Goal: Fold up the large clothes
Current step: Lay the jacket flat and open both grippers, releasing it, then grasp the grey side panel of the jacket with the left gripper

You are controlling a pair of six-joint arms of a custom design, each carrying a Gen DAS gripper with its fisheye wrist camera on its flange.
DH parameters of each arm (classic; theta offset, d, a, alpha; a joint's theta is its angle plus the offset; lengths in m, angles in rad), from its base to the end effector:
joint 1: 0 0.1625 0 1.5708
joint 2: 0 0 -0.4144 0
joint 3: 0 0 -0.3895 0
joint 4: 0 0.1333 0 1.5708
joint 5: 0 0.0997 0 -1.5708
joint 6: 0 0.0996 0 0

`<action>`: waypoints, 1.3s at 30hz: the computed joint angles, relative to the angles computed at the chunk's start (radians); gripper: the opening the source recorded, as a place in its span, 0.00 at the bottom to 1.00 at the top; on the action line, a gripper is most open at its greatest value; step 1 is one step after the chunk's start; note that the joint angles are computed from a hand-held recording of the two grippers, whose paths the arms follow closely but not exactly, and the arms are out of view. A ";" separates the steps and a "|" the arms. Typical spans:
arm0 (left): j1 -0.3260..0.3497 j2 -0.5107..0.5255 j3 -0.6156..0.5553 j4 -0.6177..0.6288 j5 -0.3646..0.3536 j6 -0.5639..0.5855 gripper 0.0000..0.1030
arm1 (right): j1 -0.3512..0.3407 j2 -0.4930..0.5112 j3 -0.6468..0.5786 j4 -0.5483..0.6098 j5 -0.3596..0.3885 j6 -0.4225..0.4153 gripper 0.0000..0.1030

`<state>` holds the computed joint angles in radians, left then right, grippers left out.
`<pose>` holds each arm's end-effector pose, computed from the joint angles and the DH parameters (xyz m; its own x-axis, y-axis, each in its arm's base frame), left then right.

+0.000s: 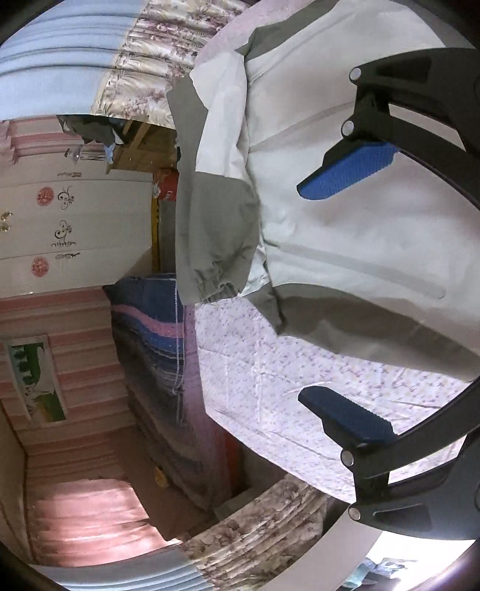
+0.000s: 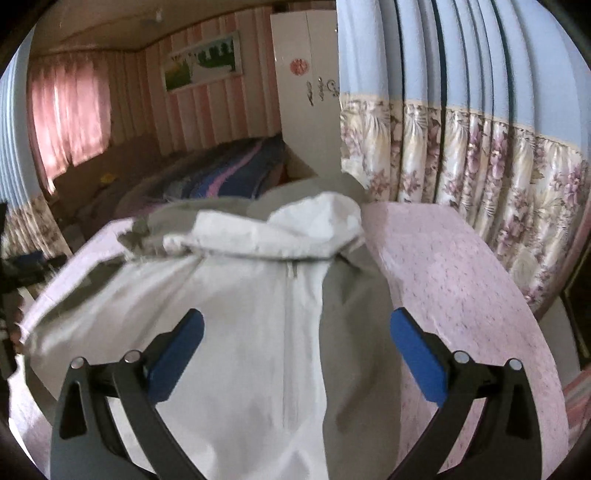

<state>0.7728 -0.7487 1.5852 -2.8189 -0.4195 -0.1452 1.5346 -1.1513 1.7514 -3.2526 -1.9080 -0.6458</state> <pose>-0.3247 -0.6298 0.1582 -0.6352 -0.0564 -0.7703 0.5703 0.6384 -0.5170 0.0778 -0.6233 0.3649 -0.7549 -0.0222 0.6554 -0.5476 0.5712 -0.6114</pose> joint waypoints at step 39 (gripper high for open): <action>-0.005 -0.157 0.348 0.026 -0.167 -0.113 0.95 | -0.089 -0.199 0.250 0.023 -0.145 -0.004 0.80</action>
<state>0.7677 -0.9060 1.9329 -2.7925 -0.5869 -0.2578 1.4453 -1.3500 2.0018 -3.2297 -2.0528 -0.6498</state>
